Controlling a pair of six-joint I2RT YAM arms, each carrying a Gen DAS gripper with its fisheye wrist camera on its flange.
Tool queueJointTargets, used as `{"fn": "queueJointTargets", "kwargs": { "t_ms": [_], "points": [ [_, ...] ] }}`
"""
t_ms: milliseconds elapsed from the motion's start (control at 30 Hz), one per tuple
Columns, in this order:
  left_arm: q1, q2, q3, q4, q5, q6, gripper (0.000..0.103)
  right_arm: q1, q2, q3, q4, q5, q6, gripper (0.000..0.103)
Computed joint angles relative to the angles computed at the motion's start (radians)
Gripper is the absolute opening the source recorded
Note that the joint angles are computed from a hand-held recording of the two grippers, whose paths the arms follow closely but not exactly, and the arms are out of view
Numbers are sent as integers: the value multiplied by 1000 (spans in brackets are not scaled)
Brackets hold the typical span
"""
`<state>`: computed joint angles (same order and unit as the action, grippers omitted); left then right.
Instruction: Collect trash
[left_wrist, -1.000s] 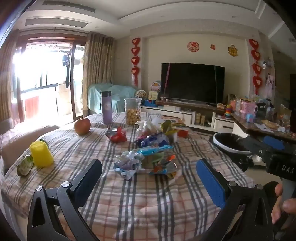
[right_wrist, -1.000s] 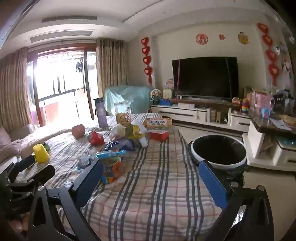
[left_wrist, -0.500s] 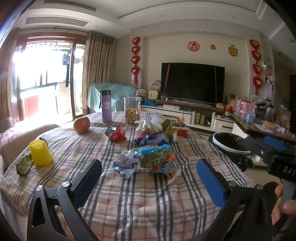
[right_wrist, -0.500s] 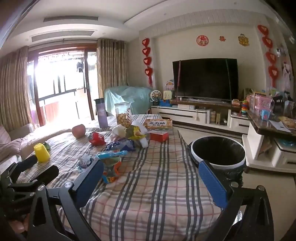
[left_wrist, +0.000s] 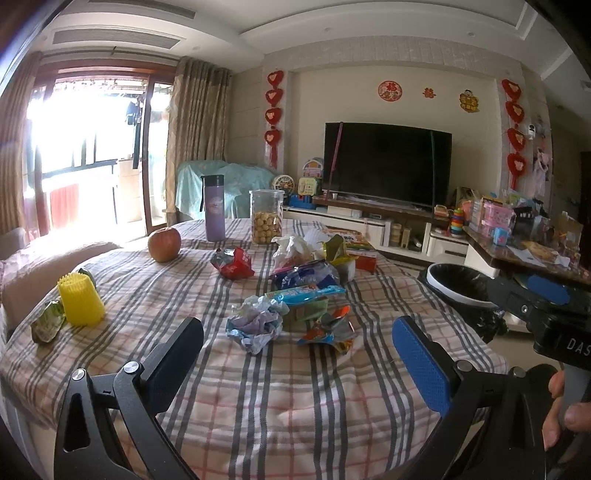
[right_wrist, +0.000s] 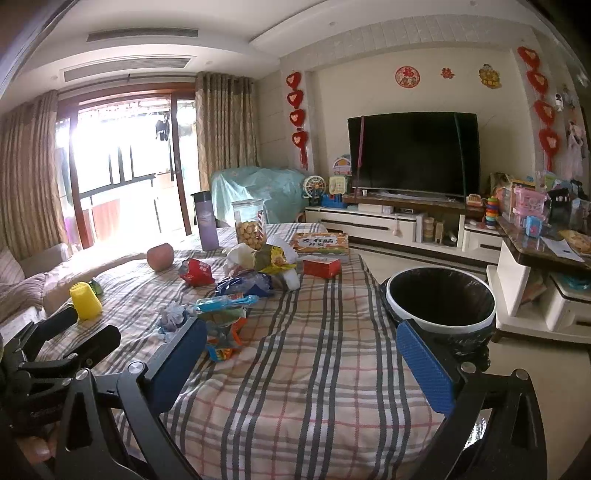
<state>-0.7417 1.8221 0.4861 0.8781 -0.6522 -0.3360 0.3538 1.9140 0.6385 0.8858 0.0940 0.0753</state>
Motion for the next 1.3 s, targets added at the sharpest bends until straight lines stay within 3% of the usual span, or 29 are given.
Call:
{"fn": "queueJointTargets", "kwargs": {
  "t_ms": [1300],
  "points": [
    [18,13,-5,17,19,2,102,11,9,18,-33,-22,26,103]
  ]
}}
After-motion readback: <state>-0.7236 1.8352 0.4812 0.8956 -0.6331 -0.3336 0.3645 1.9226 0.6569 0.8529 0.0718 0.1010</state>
